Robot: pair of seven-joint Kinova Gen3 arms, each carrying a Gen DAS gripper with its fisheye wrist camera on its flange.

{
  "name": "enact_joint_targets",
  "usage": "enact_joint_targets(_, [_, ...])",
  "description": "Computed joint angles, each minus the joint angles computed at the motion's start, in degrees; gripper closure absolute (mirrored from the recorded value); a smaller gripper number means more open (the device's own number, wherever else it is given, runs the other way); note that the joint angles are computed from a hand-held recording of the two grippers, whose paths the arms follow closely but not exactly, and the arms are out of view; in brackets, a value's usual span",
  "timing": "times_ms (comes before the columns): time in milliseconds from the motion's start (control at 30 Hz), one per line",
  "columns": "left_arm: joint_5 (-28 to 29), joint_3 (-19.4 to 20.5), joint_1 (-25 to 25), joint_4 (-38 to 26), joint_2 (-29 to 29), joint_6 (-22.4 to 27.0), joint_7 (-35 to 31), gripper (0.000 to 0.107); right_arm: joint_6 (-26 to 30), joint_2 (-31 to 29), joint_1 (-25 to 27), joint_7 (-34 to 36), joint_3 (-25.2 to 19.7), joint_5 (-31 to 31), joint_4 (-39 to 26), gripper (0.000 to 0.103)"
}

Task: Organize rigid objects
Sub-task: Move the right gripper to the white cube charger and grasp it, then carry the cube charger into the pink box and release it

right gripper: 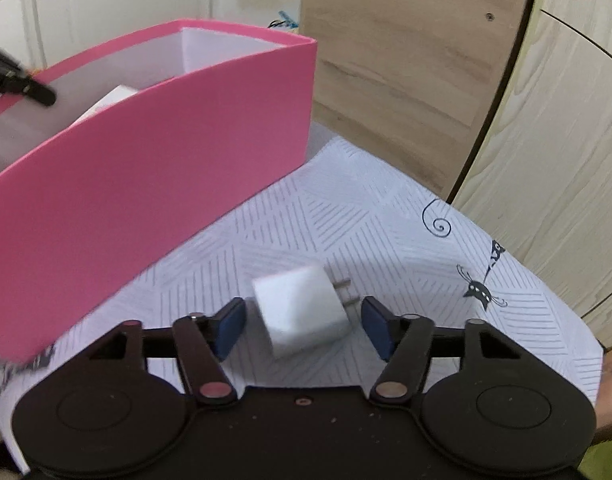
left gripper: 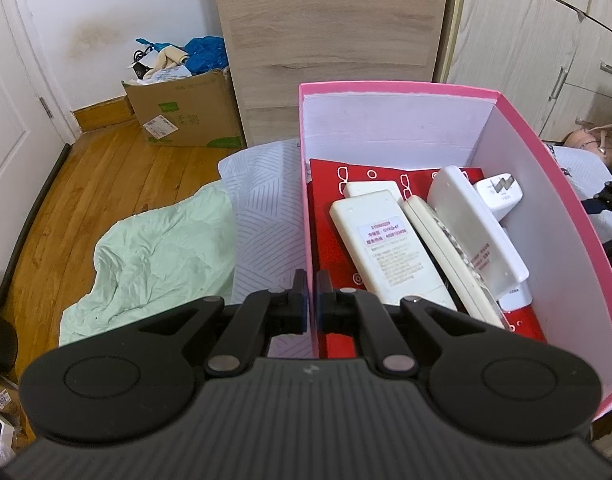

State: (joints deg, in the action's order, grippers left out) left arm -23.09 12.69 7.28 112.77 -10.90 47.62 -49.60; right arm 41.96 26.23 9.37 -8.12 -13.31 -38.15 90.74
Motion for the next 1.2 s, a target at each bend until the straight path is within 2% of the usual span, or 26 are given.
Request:
enact_joint_targets(100, [0.1, 0.0, -0.1, -0.2, 0.1, 0.3, 0.2, 0.104, -1.2, -0.3, -1.3, -5.0, -0.4, 2.9, -0.6, 0.035])
enact_joint_targets(200, [-0.6, 0.5, 0.0, -0.4, 0.2, 0.7, 0.8, 0.104, -2.6, -0.3, 1.7, -11.7, -5.7, 9.0, -1.2, 0.037])
enact_joint_targets(300, [-0.6, 0.5, 0.2, -0.4, 0.2, 0.8, 1.1, 0.104, -1.5, -1.1, 4.4, -12.3, -9.2, 10.8, -0.7, 0.037])
enact_joint_targets(367, [-0.6, 0.4, 0.3, -0.5, 0.3, 0.9, 1.3, 0.104, -0.5, -2.8, 3.3, -8.5, -7.4, 8.5, 0.6, 0.037])
enact_joint_targets(500, [-1.4, 0.8, 0.5, -0.8, 0.6, 1.3, 2.1, 0.104, -1.3, -7.5, 1.7, -0.8, -3.9, -0.4, 4.6, 0.037])
enact_joint_targets(567, [-1.5, 0.7, 0.7, -0.8, 0.6, 1.4, 2.2, 0.104, -1.7, -9.3, 4.2, 2.4, -5.7, -5.1, 5.9, 0.037])
enact_joint_targets(600, [-1.5, 0.6, 0.8, -0.8, 0.6, 1.4, 2.1, 0.104, -1.4, -9.7, 6.7, 4.1, -8.0, -7.4, 6.1, 0.037])
enact_joint_targets(667, [-1.4, 0.5, 0.9, -0.9, 0.6, 1.4, 2.0, 0.104, 1.5, -10.9, 9.8, 7.0, -9.9, -12.1, 5.6, 0.036])
enact_joint_targets(700, [-1.4, 0.5, 0.9, -0.9, 0.6, 1.4, 2.0, 0.104, 3.5, -11.7, 10.1, 7.5, -9.3, -14.4, 5.4, 0.036])
enact_joint_targets(767, [-1.5, 0.5, 0.9, -0.8, 0.6, 1.4, 2.1, 0.104, 8.1, -12.2, 7.4, 7.8, -5.2, -19.1, 5.0, 0.036])
enact_joint_targets(867, [-1.5, 0.5, 1.0, -0.8, 0.6, 1.4, 2.1, 0.105, 13.0, -12.6, -0.3, 8.7, 2.8, -24.1, 5.6, 0.036])
enact_joint_targets(1000, [-2.1, 0.8, 1.1, -0.7, 0.5, 1.6, 2.3, 0.105, 16.3, -13.2, -11.0, 0.4, 10.6, -21.8, 4.2, 0.036])
enact_joint_targets(1100, [-1.5, 0.3, 1.2, -0.6, 0.3, 1.3, 1.5, 0.105, 20.4, -10.6, -18.9, -6.6, 17.5, -21.4, 1.5, 0.036])
enact_joint_targets(1200, [-0.2, -0.5, 1.0, -0.4, 0.0, 0.7, 0.1, 0.105, 19.8, -9.0, -26.5, -13.6, 23.0, -19.8, 0.8, 0.036])
